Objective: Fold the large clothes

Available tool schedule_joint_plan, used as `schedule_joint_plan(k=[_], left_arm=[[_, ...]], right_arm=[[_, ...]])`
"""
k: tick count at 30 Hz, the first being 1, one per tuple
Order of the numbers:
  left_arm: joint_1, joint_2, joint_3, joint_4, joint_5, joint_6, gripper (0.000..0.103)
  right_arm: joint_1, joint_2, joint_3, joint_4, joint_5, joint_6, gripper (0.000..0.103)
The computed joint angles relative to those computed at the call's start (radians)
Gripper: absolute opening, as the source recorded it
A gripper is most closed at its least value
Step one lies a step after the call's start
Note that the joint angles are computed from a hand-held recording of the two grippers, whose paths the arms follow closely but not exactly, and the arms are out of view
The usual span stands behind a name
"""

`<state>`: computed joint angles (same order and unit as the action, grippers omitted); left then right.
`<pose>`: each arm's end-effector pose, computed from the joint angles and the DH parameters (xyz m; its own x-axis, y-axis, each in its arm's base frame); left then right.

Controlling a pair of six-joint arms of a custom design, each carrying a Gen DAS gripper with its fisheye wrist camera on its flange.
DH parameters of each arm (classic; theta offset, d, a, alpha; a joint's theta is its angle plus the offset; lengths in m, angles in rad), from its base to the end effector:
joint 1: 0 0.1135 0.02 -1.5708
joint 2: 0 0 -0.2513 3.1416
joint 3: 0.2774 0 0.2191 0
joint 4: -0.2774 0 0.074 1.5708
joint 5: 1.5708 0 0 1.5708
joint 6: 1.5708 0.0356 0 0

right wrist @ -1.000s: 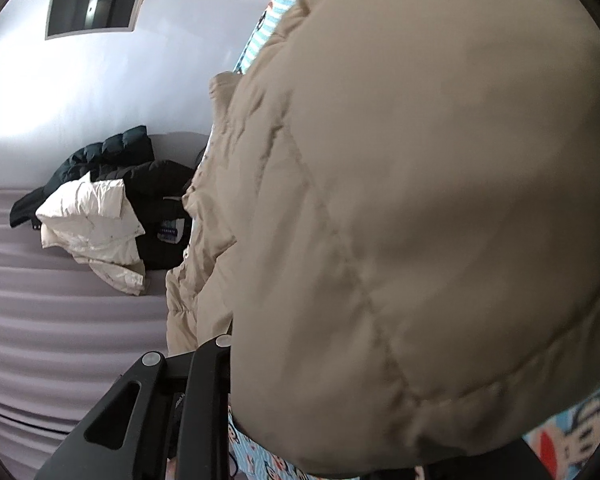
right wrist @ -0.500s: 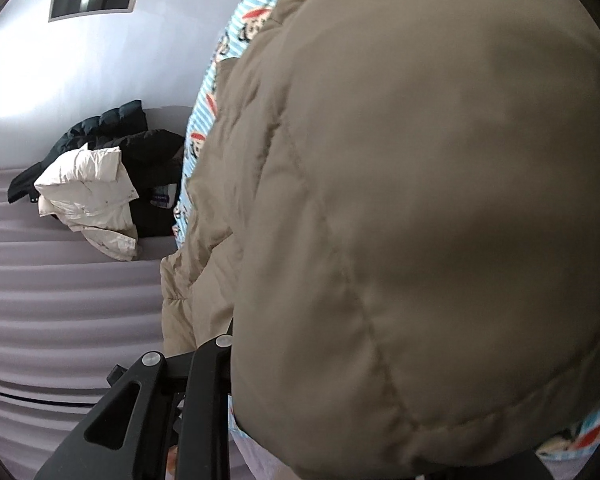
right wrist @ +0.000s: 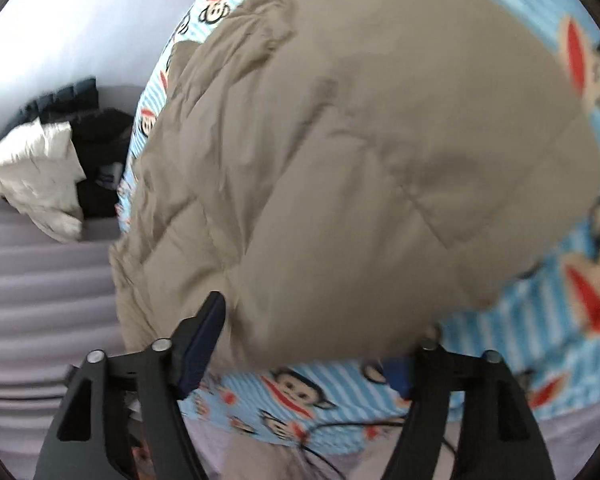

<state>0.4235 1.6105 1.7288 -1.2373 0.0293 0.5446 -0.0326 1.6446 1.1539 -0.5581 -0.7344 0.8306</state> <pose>0.2557 0.1141 0.3505 -0.9083 0.1586 -0.3871 0.0836 0.9755 0.2036 0.3034 0.0140 0.2307 -0.8130 0.5748 0.0926 0.4308 0.4868 0.7599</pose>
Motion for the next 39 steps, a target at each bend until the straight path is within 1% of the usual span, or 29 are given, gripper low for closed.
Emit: schedule_joint_plan(k=[1,3,5,6,7,8,9,10,12,14,15,16,17,18,20,21,23,26,29,31,32,35,37,39], left_arm=[[0.015,-0.003,0.008,-0.012,-0.006,0.012,0.015],[0.038,-0.013,0.016,-0.019,-0.017,0.027,0.015],[0.058,-0.031,0.023,-0.015,-0.023,0.040,0.015],[0.071,-0.032,0.047,-0.029,-0.009,0.049,0.015],[0.084,-0.028,0.081,-0.050,0.011,0.057,0.015],[0.091,-0.022,0.116,-0.066,0.027,0.059,0.015],[0.093,-0.015,0.143,-0.076,0.038,0.060,0.015],[0.088,-0.007,0.170,-0.080,0.047,0.062,0.015],[0.049,0.012,0.191,-0.053,0.020,0.055,0.015],[-0.001,0.050,0.215,-0.023,-0.027,0.028,0.015],[-0.026,0.086,0.249,-0.019,-0.034,0.004,0.015],[-0.049,0.130,0.293,-0.019,-0.039,-0.022,0.015],[-0.070,0.173,0.334,-0.018,-0.053,-0.053,0.015],[-0.092,0.225,0.389,-0.025,-0.073,-0.089,0.015],[-0.130,0.338,0.510,-0.050,-0.111,-0.152,0.015],[-0.142,0.371,0.535,-0.043,-0.131,-0.166,0.015],[-0.164,0.433,0.563,-0.021,-0.186,-0.175,0.015],[-0.194,0.496,0.538,0.048,-0.281,-0.199,0.015],[-0.198,0.543,0.543,0.066,-0.311,-0.220,0.015],[-0.207,0.539,0.489,0.116,-0.336,-0.221,0.015],[-0.213,0.526,0.443,0.156,-0.352,-0.213,0.015],[-0.234,0.506,0.363,0.227,-0.394,-0.187,0.015],[-0.240,0.509,0.359,0.234,-0.405,-0.187,0.015],[-0.238,0.524,0.393,0.208,-0.404,-0.199,0.015]], right_arm=[[0.012,0.003,0.056,-0.068,0.024,-0.018,0.076],[0.011,-0.020,0.105,-0.173,0.081,-0.075,0.076],[0.020,-0.045,0.160,-0.240,0.150,-0.102,0.075],[0.009,-0.079,0.158,-0.263,0.176,-0.134,0.075],[-0.012,-0.107,0.156,-0.284,0.187,-0.172,0.069],[-0.006,-0.106,0.204,-0.314,0.211,-0.193,0.052],[-0.012,-0.098,0.243,-0.342,0.228,-0.230,0.043],[-0.008,-0.091,0.274,-0.360,0.244,-0.247,0.038],[-0.002,-0.049,0.359,-0.384,0.274,-0.297,0.038],[0.001,-0.020,0.382,-0.380,0.301,-0.331,0.038],[0.003,0.021,0.420,-0.380,0.313,-0.343,0.038],[-0.007,0.028,0.408,-0.367,0.311,-0.359,0.038],[-0.009,0.065,0.439,-0.363,0.320,-0.362,0.038],[-0.020,0.074,0.436,-0.357,0.323,-0.376,0.038],[-0.036,0.134,0.488,-0.362,0.350,-0.389,0.038],[-0.039,0.146,0.481,-0.346,0.361,-0.391,0.038],[-0.052,0.204,0.521,-0.335,0.369,-0.390,0.038],[-0.076,0.299,0.594,-0.334,0.373,-0.414,0.038],[-0.079,0.393,0.670,-0.332,0.405,-0.458,0.038],[-0.079,0.439,0.694,-0.317,0.405,-0.468,0.038],[-0.079,0.463,0.706,-0.312,0.402,-0.470,0.038],[-0.068,0.525,0.739,-0.294,0.413,-0.488,0.038],[-0.067,0.550,0.754,-0.287,0.406,-0.490,0.038],[-0.071,0.553,0.747,-0.275,0.395,-0.483,0.038]])
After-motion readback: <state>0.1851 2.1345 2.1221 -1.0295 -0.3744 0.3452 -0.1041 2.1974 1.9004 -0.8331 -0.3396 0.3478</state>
